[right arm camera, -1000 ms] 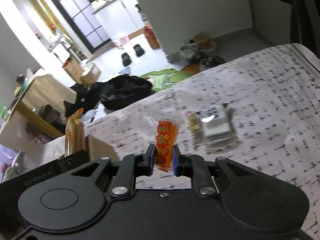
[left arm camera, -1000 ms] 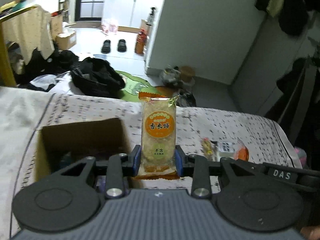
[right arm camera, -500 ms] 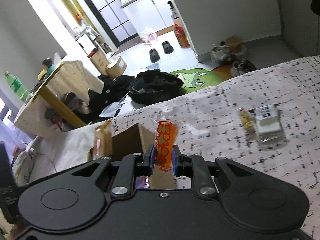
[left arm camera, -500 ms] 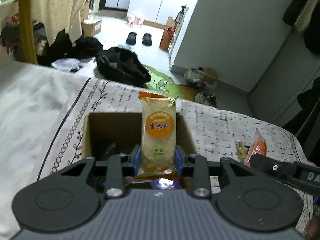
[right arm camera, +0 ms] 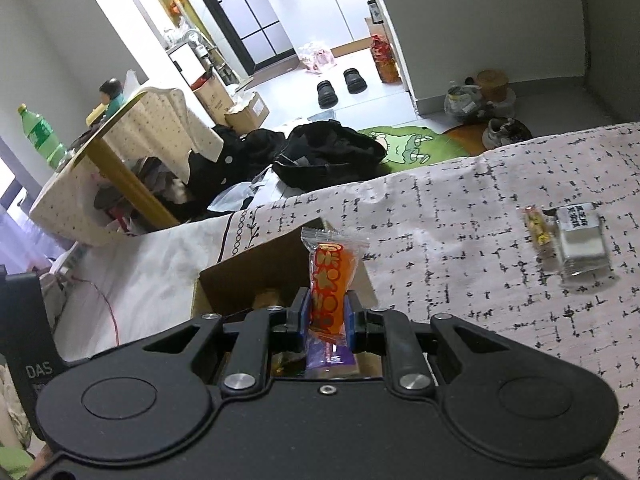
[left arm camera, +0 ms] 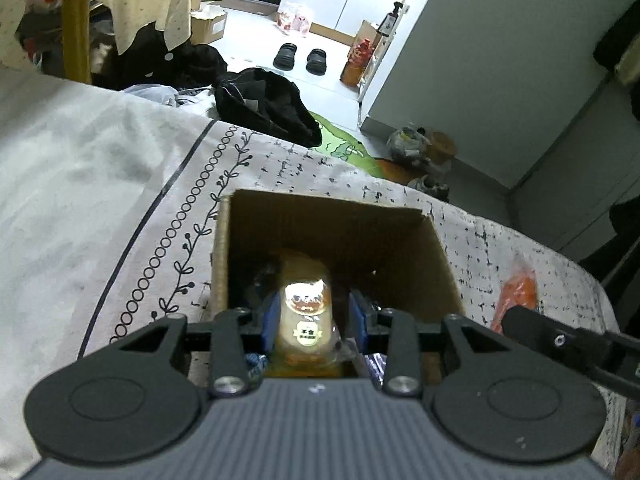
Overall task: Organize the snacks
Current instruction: 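Carry the yellow cake packet and orange packet over the cardboard box, then open both tools to drop the cake and orange packets into the box, then move both tools back over the white packet and small candy packet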
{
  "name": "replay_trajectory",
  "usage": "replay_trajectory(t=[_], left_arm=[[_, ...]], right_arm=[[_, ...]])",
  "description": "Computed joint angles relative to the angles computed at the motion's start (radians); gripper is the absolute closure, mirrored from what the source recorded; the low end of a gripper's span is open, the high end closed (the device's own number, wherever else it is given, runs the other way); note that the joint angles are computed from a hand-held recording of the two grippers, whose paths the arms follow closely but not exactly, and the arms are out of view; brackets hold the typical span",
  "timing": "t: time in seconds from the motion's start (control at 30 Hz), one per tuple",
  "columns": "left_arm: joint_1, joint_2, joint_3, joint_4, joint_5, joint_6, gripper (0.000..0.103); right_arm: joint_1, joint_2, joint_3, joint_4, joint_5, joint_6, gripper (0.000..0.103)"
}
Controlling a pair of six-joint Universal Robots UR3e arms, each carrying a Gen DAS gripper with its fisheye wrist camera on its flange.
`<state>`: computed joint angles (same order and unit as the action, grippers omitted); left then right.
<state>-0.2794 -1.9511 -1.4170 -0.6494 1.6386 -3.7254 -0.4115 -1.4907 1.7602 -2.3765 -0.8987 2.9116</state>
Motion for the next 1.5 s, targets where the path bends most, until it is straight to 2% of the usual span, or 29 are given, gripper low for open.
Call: replay_trajectory(t=[0.13, 0.27, 0.33, 0.63, 0.83, 0.9, 1.0, 1.17, 1.5], left_arm=[[0.013, 0.046, -0.053, 0.013, 0.015, -0.025, 0.065], [0.044, 0.093, -0.112, 0.05, -0.028, -0.042, 0.064], [0.041, 0.107, -0.118, 0.05, -0.017, -0.05, 0.064], [0.008, 0.087, -0.068, 0.028, 0.017, -0.034, 0.043], [-0.017, 0.051, -0.005, 0.019, 0.026, -0.033, 0.024], [-0.032, 0.027, 0.039, -0.002, 0.034, -0.033, 0.017], [-0.051, -0.009, 0.105, -0.037, 0.034, -0.029, 0.015], [-0.092, -0.055, 0.205, -0.12, 0.059, -0.054, 0.014], [-0.174, -0.193, 0.452, -0.245, 0.072, -0.057, 0.014]], right_arm=[[0.02, 0.004, -0.003, -0.009, -0.007, 0.008, 0.086], [0.049, 0.027, -0.028, -0.032, -0.01, 0.026, 0.086], [0.061, 0.038, -0.037, -0.051, -0.006, 0.029, 0.086], [0.029, 0.017, -0.038, -0.005, -0.015, 0.004, 0.084], [-0.027, -0.005, -0.014, 0.022, -0.027, -0.026, 0.083], [-0.045, -0.009, -0.01, 0.031, -0.025, -0.037, 0.077], [-0.076, -0.018, -0.004, 0.05, -0.021, -0.06, 0.074], [-0.141, -0.032, -0.007, 0.114, 0.005, -0.123, 0.059], [-0.241, -0.011, -0.017, 0.132, 0.01, -0.19, 0.043]])
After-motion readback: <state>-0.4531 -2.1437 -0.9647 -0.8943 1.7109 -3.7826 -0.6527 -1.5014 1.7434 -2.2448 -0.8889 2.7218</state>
